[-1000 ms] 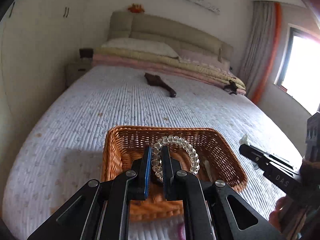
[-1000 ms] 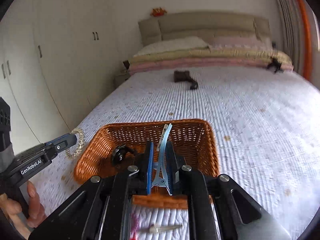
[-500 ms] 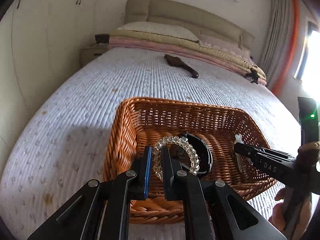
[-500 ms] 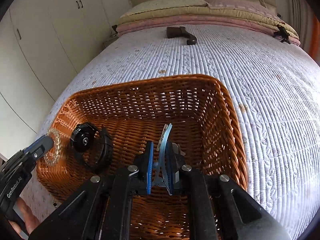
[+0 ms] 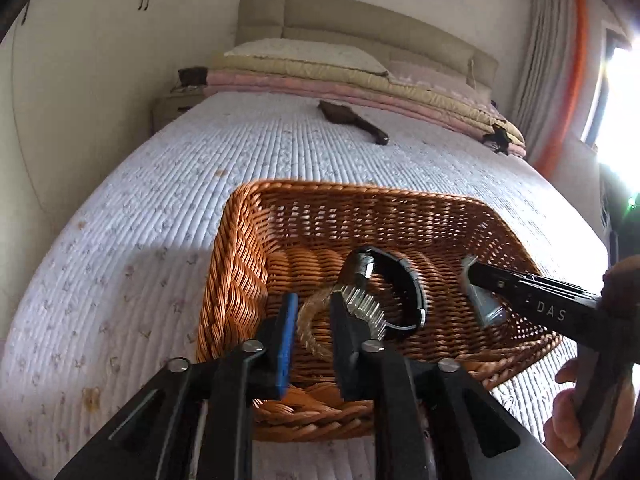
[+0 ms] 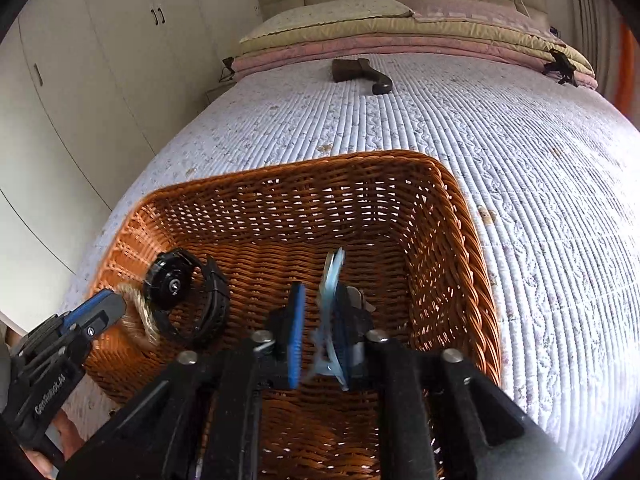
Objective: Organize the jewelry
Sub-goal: 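Withdraw both grippers from the basket back over the jewelry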
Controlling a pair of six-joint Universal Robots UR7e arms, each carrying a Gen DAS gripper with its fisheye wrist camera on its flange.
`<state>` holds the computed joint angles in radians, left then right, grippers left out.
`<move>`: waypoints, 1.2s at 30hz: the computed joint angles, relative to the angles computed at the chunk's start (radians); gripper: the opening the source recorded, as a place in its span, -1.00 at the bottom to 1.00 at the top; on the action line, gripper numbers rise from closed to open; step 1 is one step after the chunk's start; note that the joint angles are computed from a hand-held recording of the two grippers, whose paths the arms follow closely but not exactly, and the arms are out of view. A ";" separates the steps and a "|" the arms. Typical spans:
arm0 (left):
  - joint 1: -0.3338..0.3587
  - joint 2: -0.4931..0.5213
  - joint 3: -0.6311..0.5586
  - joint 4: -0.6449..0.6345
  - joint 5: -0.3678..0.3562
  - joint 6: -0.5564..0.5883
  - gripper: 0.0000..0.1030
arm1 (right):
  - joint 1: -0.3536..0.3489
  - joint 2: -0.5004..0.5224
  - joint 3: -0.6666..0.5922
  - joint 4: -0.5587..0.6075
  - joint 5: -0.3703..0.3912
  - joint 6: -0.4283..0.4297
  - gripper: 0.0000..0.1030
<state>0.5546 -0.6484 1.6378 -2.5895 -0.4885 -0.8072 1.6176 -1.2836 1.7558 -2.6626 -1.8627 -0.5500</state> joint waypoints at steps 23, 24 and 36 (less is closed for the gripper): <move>-0.303 -0.240 0.300 -0.081 0.145 -0.080 0.07 | 0.034 -0.461 0.366 -0.169 0.198 -0.169 -0.30; -0.324 -0.253 0.312 -0.023 0.176 -0.135 0.07 | 0.027 -0.488 0.385 -0.164 0.212 -0.173 -0.30; -0.378 -0.242 0.513 -0.178 0.186 -0.279 0.07 | -0.203 -0.647 0.570 -0.158 0.340 -0.283 -0.30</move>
<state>0.1761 -0.8900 2.1509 -2.7680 -0.3028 -1.0861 1.4141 -1.9306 2.3258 -2.8208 -1.5231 -0.8327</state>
